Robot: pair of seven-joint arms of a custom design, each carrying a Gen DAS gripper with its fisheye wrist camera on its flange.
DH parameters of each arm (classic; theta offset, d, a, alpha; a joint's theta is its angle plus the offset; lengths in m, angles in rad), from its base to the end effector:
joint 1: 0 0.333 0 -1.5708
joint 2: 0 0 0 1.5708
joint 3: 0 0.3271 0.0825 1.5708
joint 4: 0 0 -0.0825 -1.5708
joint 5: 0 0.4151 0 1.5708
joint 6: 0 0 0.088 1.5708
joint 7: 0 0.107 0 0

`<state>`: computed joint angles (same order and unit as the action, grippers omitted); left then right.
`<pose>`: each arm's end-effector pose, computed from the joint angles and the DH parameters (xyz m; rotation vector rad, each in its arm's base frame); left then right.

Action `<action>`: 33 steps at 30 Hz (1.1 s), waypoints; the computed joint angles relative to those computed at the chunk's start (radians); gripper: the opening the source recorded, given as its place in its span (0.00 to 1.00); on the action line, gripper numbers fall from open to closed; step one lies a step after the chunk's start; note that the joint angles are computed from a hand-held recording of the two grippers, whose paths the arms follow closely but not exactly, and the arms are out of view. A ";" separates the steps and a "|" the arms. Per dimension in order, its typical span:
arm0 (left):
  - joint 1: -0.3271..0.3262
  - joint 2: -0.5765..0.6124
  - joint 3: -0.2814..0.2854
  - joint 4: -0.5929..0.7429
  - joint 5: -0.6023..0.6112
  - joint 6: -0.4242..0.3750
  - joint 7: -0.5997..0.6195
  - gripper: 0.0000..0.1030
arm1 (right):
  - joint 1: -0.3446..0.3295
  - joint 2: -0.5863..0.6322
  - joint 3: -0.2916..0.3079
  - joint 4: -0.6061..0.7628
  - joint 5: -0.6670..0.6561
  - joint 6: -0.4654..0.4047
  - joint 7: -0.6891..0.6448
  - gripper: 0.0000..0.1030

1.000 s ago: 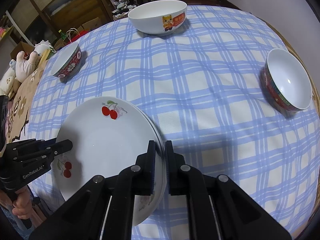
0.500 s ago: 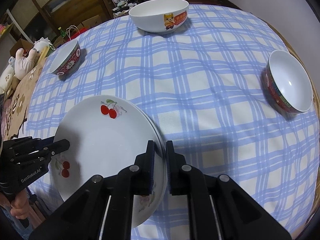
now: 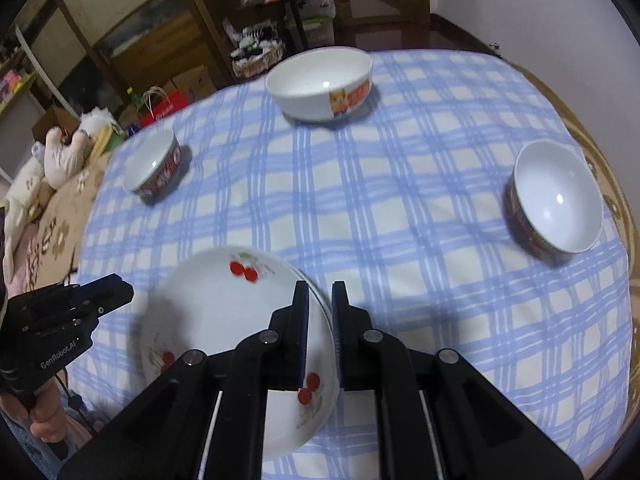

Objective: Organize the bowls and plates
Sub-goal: 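Lower the plate onto a plate stack and open the left gripper while the right does likewise, then grasp a white bowl rim with the left gripper while the right grasps another white bowl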

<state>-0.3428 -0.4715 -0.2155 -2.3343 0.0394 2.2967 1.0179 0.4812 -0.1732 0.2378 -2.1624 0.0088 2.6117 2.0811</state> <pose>0.3963 -0.2594 0.5559 -2.0003 2.0475 -0.5527 0.4268 0.3818 0.5376 -1.9703 1.5913 -0.1808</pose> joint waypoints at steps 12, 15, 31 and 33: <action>0.074 0.051 -0.046 0.187 0.160 -0.090 -0.057 0.82 | -0.055 -0.056 0.025 0.046 -0.128 -0.025 0.041 0.55; 0.082 0.096 -0.044 0.247 0.196 -0.098 -0.057 0.84 | -0.070 -0.044 0.020 0.070 -0.161 -0.036 0.044 0.60; 0.114 0.311 -0.018 0.465 0.235 0.016 -0.018 0.85 | -0.127 0.104 -0.034 0.227 -0.358 0.067 0.171 0.90; 0.119 0.346 -0.019 0.496 0.251 0.018 -0.023 0.85 | -0.116 0.135 -0.050 0.257 -0.353 0.075 0.169 0.90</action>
<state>-0.2242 -0.1258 -0.2340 -1.8381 0.2905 2.3147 0.9951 0.3652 -0.0382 0.1879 -1.9058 -0.3444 2.6866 2.2502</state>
